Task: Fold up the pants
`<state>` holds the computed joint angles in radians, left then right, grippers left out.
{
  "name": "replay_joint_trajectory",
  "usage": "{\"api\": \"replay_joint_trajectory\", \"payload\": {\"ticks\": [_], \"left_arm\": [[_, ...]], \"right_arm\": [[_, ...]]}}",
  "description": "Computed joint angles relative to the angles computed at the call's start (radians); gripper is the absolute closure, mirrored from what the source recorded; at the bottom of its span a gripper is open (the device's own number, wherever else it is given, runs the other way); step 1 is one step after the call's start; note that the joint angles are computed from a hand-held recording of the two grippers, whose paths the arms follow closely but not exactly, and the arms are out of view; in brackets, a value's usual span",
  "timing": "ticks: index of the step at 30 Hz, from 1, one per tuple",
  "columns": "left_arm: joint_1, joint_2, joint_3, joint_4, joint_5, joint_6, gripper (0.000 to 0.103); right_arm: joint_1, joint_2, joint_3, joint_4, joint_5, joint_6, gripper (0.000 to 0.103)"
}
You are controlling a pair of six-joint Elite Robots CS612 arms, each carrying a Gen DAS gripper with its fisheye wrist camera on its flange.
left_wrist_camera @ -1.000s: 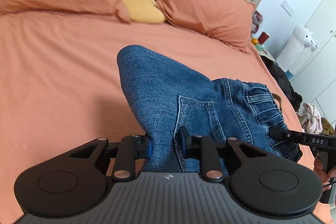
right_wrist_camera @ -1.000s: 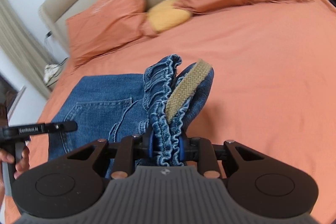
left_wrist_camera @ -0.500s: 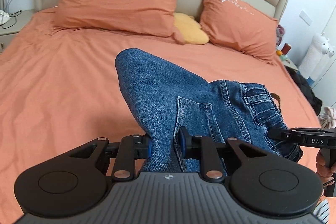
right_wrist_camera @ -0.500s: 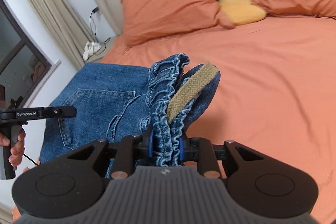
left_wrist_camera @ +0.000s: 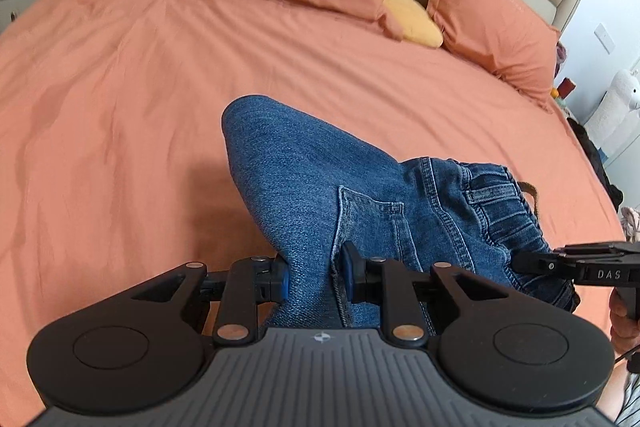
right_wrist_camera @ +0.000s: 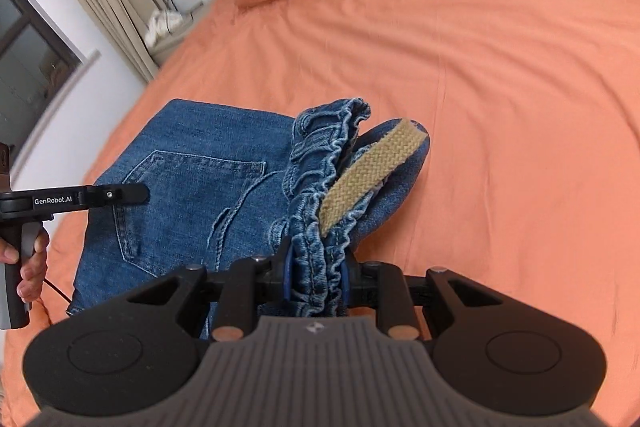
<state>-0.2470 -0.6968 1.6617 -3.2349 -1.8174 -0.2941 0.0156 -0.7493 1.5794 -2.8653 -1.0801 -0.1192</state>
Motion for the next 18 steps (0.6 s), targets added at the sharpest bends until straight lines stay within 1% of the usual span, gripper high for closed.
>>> {"api": "replay_joint_trajectory", "payload": {"ticks": [4, 7, 10, 15, 18], "left_arm": [[0.011, 0.034, -0.008, -0.004, -0.025, 0.012, 0.077], [0.016, 0.055, -0.018, -0.014, -0.027, 0.004, 0.077], [0.020, 0.072, -0.038, 0.041, -0.024, -0.005, 0.075], [0.020, 0.099, -0.068, 0.085, -0.026, -0.013, 0.063], [0.015, 0.104, -0.074, 0.092, -0.016, -0.011, 0.060]], "right_arm": [[0.020, 0.038, -0.046, 0.068, -0.041, -0.006, 0.085], [0.032, 0.056, -0.066, 0.095, -0.096, -0.030, 0.085], [0.035, 0.073, -0.092, 0.147, -0.126, -0.009, 0.084], [0.044, 0.105, -0.125, 0.174, -0.160, 0.013, 0.080], [0.049, 0.118, -0.134, 0.172, -0.185, 0.006, 0.076]]}}
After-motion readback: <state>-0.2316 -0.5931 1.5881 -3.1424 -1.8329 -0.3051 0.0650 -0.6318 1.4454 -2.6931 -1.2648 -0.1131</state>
